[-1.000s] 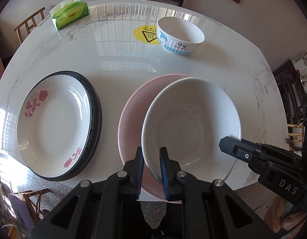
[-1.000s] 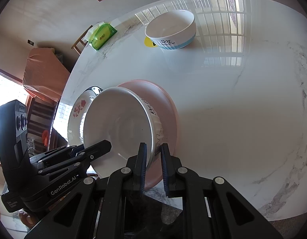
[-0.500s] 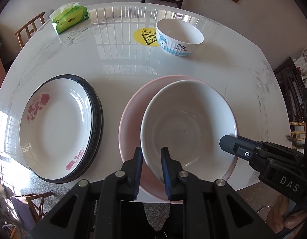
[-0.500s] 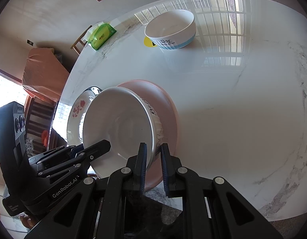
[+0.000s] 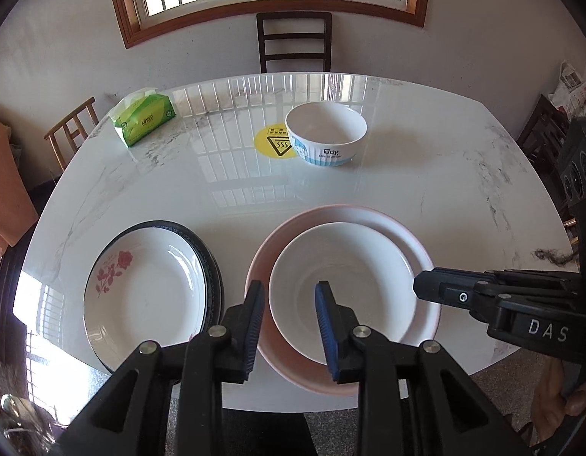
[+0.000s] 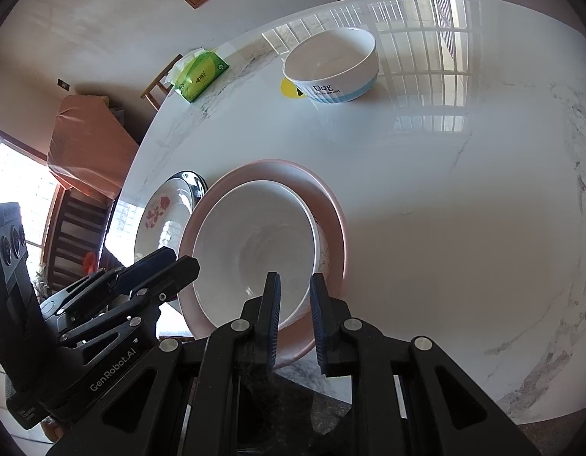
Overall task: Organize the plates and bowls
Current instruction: 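Move both open tools to the white 'Dog' bowl by the yellow sticker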
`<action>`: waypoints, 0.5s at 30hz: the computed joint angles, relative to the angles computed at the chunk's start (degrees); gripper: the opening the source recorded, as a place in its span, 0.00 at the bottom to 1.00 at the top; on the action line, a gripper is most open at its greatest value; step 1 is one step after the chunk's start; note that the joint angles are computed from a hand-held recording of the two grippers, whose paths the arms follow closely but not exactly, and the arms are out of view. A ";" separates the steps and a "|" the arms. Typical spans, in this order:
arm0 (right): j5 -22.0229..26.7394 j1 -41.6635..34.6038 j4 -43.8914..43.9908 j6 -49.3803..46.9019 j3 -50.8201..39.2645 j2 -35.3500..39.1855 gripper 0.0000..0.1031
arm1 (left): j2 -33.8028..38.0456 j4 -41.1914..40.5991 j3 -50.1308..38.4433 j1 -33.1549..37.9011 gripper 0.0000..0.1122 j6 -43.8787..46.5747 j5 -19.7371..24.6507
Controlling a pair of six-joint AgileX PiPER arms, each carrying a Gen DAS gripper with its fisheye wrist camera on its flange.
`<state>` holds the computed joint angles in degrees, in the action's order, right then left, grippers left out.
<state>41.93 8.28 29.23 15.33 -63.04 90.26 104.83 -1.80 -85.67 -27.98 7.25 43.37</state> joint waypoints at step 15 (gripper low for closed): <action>-4.63 -5.48 0.76 -5.56 6.49 -5.08 0.22 | -1.81 10.97 1.66 -4.68 0.26 -5.87 -5.86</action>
